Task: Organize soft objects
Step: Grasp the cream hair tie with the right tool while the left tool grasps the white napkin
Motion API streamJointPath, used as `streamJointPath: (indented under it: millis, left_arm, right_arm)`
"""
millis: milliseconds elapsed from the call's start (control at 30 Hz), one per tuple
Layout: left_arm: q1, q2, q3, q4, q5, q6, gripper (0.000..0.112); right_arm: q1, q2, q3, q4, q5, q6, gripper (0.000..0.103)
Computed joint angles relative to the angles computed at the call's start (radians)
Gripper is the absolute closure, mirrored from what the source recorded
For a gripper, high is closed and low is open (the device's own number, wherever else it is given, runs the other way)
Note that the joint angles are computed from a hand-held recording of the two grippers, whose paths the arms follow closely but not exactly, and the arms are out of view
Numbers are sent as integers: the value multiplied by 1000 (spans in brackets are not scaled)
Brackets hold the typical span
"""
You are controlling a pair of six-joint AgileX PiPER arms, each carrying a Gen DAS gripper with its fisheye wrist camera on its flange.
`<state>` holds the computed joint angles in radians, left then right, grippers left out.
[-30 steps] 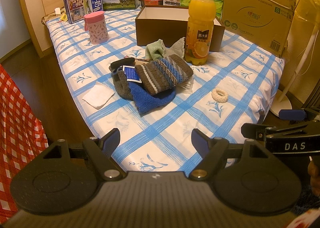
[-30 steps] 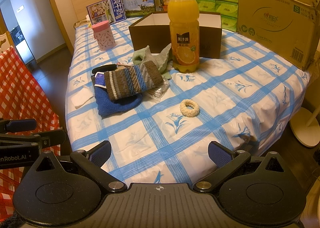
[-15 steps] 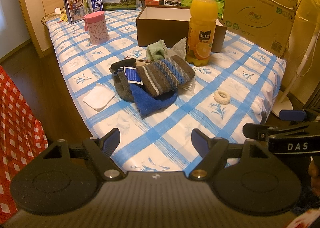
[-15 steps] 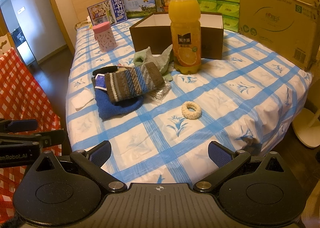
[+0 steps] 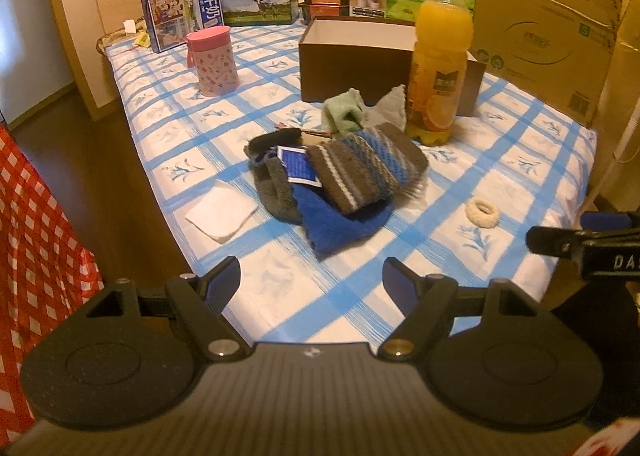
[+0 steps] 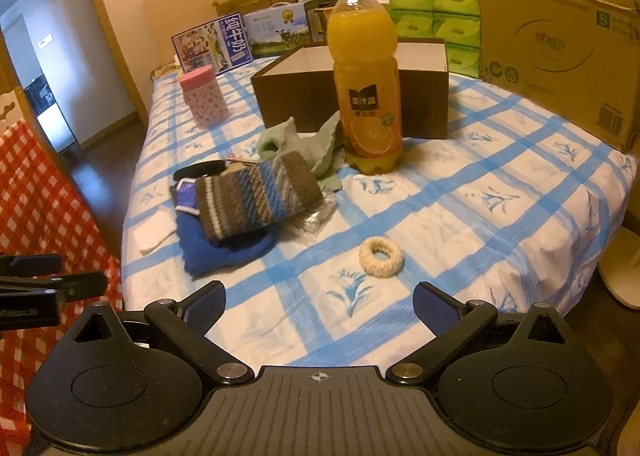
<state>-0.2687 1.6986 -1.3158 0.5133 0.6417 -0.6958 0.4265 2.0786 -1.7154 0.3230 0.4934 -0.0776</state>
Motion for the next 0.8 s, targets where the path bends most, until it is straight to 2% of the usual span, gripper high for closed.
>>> streamJointPath:
  millis: [200,400,633,800]
  left_arm:
    - [54,43,-13,10,-49,16,39]
    - [107,100,-38,-5,-83,44,40]
    - [168,188,-89,-21,-110,71,41]
    - [198,255,-137,-41,-125,110,41]
  right_arm:
    - [-33,91,-97,51,7,-50,6]
    - [-59,211,-236,89,47,-99,16]
    - [-65,369,-451,-3,143,-42,31]
    - [-63,477,-610,-79,198,32,35]
